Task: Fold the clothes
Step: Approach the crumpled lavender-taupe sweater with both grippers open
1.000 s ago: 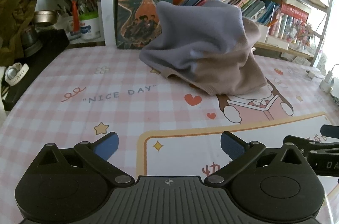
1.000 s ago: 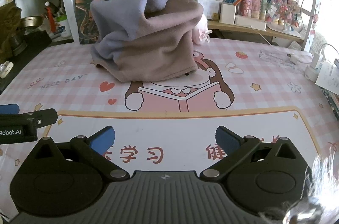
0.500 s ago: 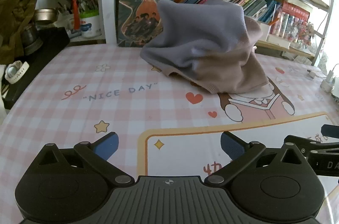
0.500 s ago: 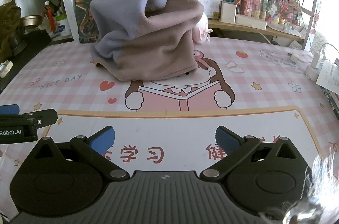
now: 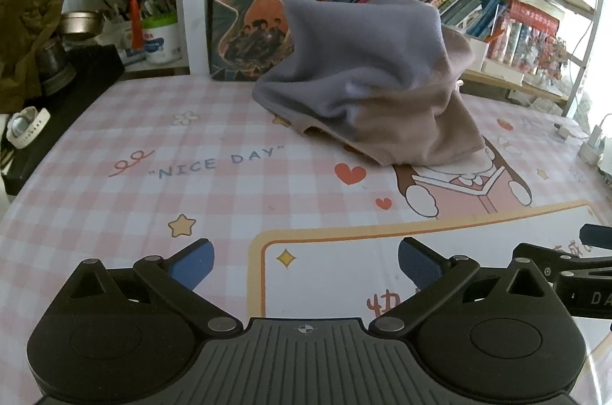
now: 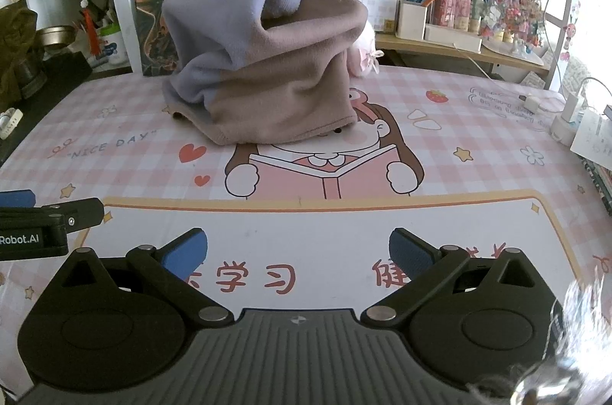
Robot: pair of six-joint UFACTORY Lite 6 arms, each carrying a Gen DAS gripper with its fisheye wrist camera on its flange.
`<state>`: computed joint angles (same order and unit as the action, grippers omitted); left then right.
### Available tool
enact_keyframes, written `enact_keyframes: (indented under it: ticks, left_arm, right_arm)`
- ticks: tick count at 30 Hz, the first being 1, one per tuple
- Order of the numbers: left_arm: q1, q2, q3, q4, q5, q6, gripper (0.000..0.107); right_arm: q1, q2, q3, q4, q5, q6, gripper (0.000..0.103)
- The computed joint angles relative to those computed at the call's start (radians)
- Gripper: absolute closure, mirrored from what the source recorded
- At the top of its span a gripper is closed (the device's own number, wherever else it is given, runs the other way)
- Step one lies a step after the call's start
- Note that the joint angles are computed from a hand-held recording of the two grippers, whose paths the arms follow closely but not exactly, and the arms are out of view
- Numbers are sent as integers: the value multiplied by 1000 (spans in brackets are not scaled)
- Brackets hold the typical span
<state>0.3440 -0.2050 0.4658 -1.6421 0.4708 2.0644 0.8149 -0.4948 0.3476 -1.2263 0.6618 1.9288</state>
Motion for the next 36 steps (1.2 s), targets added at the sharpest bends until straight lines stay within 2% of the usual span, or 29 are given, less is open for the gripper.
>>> enact_keyframes:
  ticks: [36]
  left_arm:
    - [-25, 30, 18, 12, -35, -38, 4]
  right_arm:
    - [-64, 30, 5, -17, -74, -22, 1]
